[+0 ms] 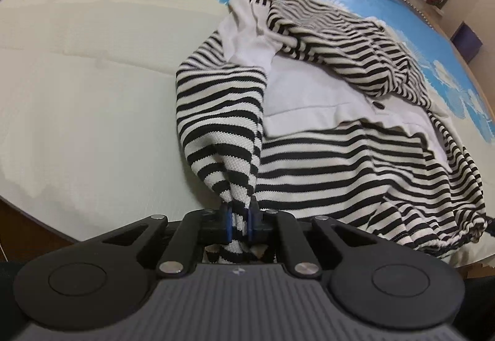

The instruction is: Fold small clothes

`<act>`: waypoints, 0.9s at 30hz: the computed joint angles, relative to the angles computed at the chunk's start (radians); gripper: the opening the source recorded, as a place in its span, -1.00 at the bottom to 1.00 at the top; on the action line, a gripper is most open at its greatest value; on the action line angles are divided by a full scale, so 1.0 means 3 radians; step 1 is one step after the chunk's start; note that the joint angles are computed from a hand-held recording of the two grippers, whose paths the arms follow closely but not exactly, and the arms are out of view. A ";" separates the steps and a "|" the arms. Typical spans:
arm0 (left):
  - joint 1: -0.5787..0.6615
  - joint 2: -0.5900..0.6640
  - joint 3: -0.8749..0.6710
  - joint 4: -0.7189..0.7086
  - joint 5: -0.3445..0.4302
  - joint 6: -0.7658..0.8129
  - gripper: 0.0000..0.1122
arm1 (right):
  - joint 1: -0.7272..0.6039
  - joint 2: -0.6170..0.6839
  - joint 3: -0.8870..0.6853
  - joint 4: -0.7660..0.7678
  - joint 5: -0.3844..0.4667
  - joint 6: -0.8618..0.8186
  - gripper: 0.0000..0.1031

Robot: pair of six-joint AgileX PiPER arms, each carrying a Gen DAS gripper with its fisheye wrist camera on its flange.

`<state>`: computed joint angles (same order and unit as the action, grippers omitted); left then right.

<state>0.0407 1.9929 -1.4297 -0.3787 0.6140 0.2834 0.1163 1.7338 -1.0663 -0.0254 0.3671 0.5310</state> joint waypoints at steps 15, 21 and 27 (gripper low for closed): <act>0.0348 -0.0879 0.0011 -0.0957 0.0634 0.1227 -0.86 | -0.0387 -0.1263 0.0309 0.1550 -0.0084 -0.1617 -0.87; 0.0810 -0.1372 0.0129 -0.1151 0.1493 0.1606 -0.86 | -0.0648 -0.2122 0.0560 0.1936 0.0505 -0.2033 -0.88; 0.0757 -0.1053 -0.0201 -0.0984 0.1643 0.1430 -0.85 | -0.0807 -0.2130 0.0528 0.2123 0.0772 -0.2155 -0.87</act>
<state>0.2680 1.6772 -1.4900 -0.6740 1.1068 0.7122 -0.1258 1.0947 -0.9078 0.6115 0.5987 -0.1155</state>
